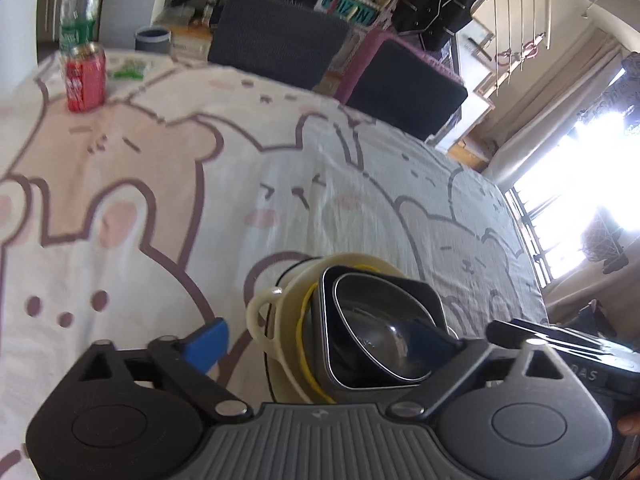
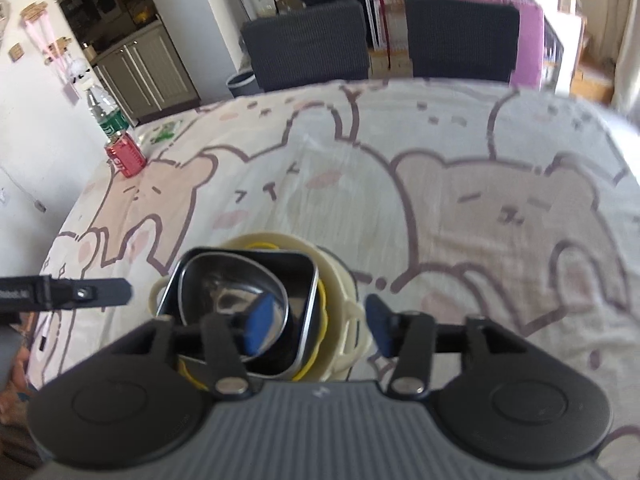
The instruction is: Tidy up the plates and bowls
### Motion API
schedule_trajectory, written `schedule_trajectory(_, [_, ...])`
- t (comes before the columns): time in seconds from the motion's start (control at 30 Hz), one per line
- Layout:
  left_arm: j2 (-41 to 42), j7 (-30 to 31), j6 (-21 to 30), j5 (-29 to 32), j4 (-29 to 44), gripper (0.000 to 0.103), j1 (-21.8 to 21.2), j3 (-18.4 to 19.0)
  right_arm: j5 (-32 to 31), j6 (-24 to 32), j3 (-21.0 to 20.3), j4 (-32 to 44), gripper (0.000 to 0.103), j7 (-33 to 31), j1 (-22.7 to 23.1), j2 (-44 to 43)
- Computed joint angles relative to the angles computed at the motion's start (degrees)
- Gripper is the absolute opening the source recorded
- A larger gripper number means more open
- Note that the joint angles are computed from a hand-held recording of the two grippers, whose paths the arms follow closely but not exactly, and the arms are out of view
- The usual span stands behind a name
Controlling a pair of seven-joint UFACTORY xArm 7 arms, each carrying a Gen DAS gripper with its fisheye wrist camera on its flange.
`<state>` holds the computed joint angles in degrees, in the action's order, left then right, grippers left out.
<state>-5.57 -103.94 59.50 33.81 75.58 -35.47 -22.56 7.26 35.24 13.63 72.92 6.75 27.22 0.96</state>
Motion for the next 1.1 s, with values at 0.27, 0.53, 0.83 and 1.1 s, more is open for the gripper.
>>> schedule_trajectory(0.27, [2.01,-0.09,13.30,9.83,9.15,0.103,-4.67,-4.54,-6.83,-8.69,0.84,-9.36,0.093,3.21,-0.90,-10.71])
schedule_trajectory(0.53, [10.93,-1.56,34.88,23.18,22.78,0.103,-16.97,-6.66,-5.07,-15.49,0.73,-19.98,0.103,3.10,-0.01,-22.95])
schedule_trajectory(0.83, [16.48,-3.61,46.26,28.35,28.52,0.103,-29.04,-3.42,-5.34,-21.22,1.85,-31.35,0.103,5.55,0.87,-34.44])
schedule_trajectory(1.1, [22.25,-3.34,53.25,29.58,34.03,0.103,-38.00,1.00,-8.08,-23.75,5.21,-40.01,0.103,10.17,-0.92,-43.09])
